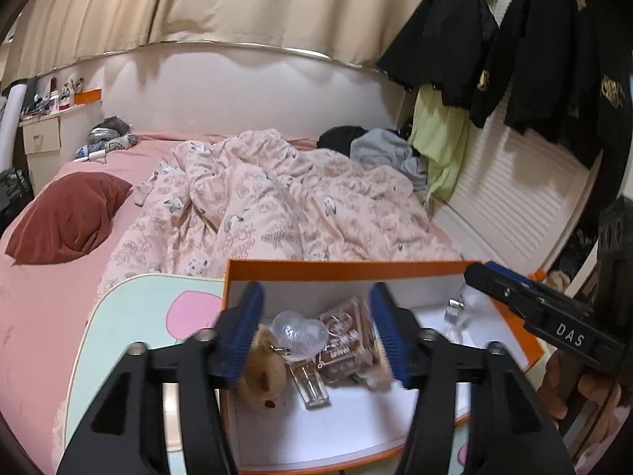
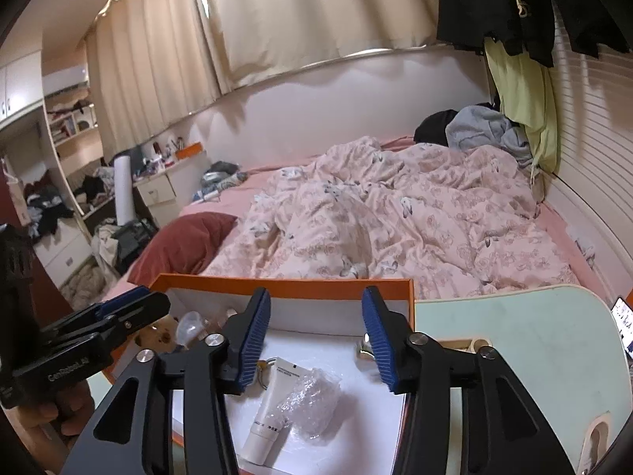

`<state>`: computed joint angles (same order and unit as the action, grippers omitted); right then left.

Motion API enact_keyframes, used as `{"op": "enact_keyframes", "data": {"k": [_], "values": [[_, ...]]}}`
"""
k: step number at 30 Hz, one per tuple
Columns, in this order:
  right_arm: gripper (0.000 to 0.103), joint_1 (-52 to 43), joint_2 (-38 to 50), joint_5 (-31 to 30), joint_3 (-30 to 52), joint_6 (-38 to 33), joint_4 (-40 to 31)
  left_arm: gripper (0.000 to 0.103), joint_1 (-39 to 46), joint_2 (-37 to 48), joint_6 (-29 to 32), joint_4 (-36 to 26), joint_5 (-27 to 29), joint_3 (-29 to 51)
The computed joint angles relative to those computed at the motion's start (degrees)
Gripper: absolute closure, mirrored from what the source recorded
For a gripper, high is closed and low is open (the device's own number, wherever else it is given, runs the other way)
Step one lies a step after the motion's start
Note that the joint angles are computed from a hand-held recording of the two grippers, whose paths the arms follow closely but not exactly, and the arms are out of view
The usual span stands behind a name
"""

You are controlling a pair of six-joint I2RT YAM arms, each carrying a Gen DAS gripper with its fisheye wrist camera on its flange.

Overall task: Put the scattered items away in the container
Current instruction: 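Drop the clear heart case into the box with the left gripper while the right drops the cap in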

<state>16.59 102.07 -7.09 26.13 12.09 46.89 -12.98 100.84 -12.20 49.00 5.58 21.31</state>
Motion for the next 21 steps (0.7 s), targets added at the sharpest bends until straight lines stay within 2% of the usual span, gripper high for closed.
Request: {"op": "enact_keyframes", "data": {"k": [4, 11, 15, 17, 19, 21], "values": [[0.046, -0.2, -0.9, -0.7, -1.2, 0.6, 1.7, 0.042, 0.6, -1.3, 0.0, 0.6, 1.3, -1.2], [0.045, -1.0, -5.7, -2.4, -6.1, 1.8, 4.0, 0.042, 0.0, -5.8, -1.0, 3.2, 0.3, -5.5], [0.045, -0.6, -11.1, -1.3, -10.8, 3.0, 6.6, 0.042, -1.1, -13.8, -0.5, -1.3, -2.1, -8.5], [0.039, -0.6, -14.2, -1.7, -14.2, 4.3, 9.2, 0.042, -2.8, -18.7, -0.4, -3.6, -5.4, -10.7], [0.029, -0.5, -17.9, -2.3, -15.8, 4.4, 6.4, 0.042, -4.0, -24.4, -0.8, -8.2, -6.8, -12.5], [0.028, -0.2, -22.8, -4.2, -16.2, 3.5, -1.4, 0.041, -5.3, -29.3, -2.1, -16.1, -8.2, -12.9]]}}
